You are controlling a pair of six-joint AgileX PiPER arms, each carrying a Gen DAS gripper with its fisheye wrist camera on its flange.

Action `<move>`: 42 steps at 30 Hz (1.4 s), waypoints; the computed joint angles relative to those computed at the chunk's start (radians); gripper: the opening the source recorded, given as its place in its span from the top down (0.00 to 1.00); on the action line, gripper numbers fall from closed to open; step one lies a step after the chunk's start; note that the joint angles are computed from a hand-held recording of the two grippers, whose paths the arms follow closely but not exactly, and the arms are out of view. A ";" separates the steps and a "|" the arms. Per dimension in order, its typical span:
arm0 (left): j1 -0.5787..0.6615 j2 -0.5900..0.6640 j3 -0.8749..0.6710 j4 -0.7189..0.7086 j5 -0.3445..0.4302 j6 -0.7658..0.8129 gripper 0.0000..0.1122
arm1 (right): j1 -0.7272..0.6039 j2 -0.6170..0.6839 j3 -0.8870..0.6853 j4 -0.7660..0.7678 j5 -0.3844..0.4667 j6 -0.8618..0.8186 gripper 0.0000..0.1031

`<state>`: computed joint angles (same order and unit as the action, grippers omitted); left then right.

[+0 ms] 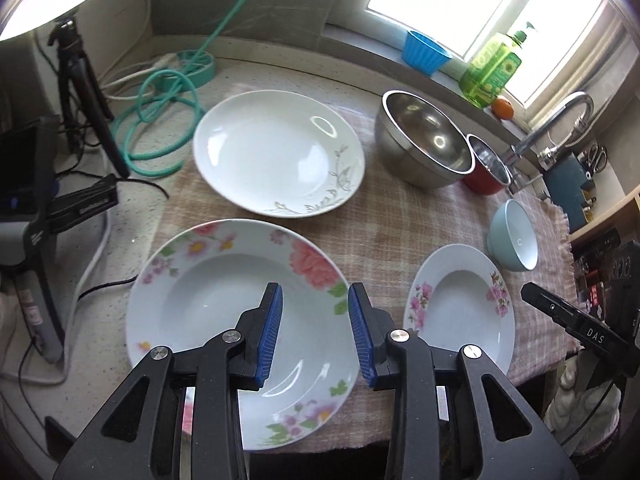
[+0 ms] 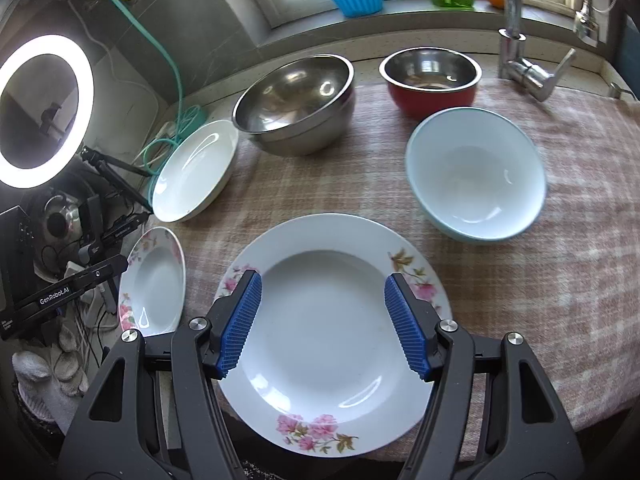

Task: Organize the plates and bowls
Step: 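Grasp the rim of the pink-rose plate with the right gripper, then carry the pink-rose plate and lower it onto the pink-blossom plate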

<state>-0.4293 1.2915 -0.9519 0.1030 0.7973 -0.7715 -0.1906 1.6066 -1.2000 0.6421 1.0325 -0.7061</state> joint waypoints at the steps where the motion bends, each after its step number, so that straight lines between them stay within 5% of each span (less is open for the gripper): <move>1: 0.008 -0.020 0.017 0.016 0.006 -0.025 0.71 | 0.023 0.006 -0.009 -0.003 0.006 0.003 0.35; 9: 0.097 -0.193 0.176 0.076 0.056 -0.143 0.71 | 0.218 0.091 -0.097 -0.005 0.065 0.040 0.36; 16: 0.250 -0.275 0.290 -0.033 0.024 -0.040 0.71 | 0.346 0.195 -0.161 0.018 0.099 0.081 0.55; 32: 0.463 -0.240 0.371 -0.352 -0.059 0.317 0.85 | 0.434 0.318 -0.215 0.035 0.110 0.141 0.83; 42: 0.449 -0.217 0.370 -0.342 -0.070 0.327 0.88 | 0.457 0.325 -0.218 0.019 0.103 0.149 0.90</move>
<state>0.0199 1.0740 -0.5819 -0.2388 0.7270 -0.4448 0.2667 1.9316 -1.4175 0.6614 1.1357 -0.5570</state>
